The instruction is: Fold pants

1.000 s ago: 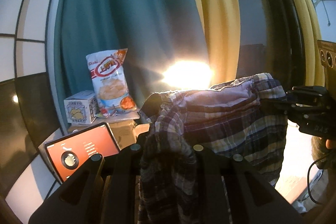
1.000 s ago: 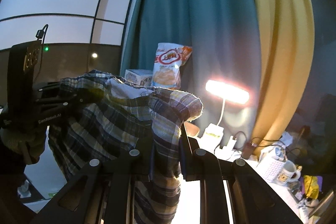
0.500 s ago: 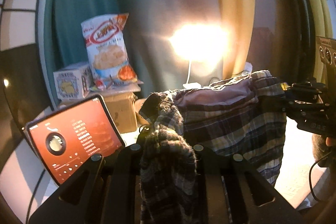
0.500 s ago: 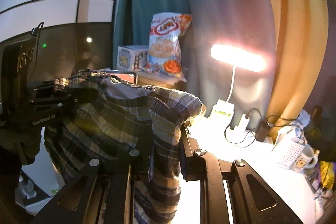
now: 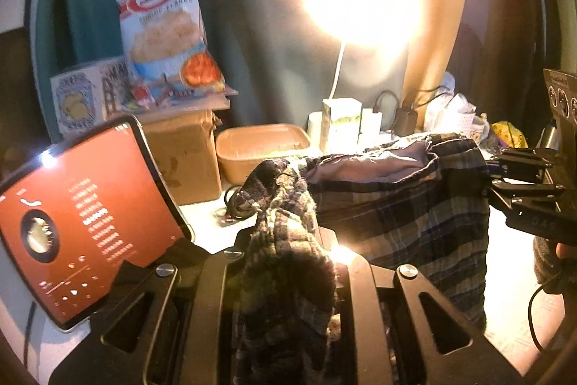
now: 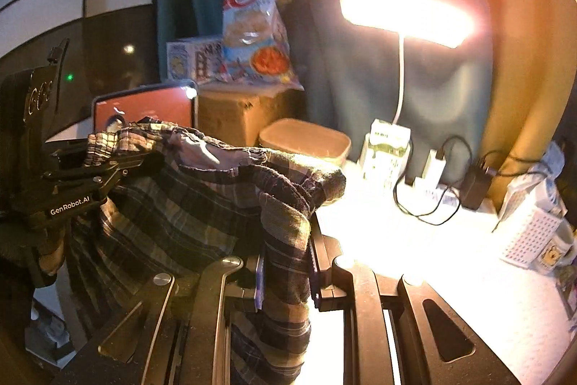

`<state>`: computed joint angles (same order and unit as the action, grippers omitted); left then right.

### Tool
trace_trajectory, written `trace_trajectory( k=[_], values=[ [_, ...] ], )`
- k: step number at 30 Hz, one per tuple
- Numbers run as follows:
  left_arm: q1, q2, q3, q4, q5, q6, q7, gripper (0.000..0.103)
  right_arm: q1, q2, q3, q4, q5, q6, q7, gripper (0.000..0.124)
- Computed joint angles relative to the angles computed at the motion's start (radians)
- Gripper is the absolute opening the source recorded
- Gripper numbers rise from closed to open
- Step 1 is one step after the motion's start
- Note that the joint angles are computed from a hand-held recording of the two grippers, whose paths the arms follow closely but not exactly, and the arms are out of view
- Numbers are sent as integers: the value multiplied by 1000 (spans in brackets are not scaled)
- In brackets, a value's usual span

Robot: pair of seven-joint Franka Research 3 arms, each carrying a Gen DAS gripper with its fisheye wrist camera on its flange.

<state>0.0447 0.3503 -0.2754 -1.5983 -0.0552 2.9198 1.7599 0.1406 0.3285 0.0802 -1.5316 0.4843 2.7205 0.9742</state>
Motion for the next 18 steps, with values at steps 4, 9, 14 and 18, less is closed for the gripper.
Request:
trace_trajectory(
  k=[4,9,14,18],
  values=[
    [-14,76,11,91,12,-68,-23,15,-1,71,-8,60,-18,-26,22,19],
    [-33,152,27,187,33,-137,-48,15,-10,152,-9,143,-40,-71,51,19],
    [-45,219,36,276,47,-205,-72,15,-20,218,-7,209,-53,-109,77,19],
    [-53,265,43,339,54,-256,-88,15,-24,258,-8,250,-66,-133,98,19]
  ],
)
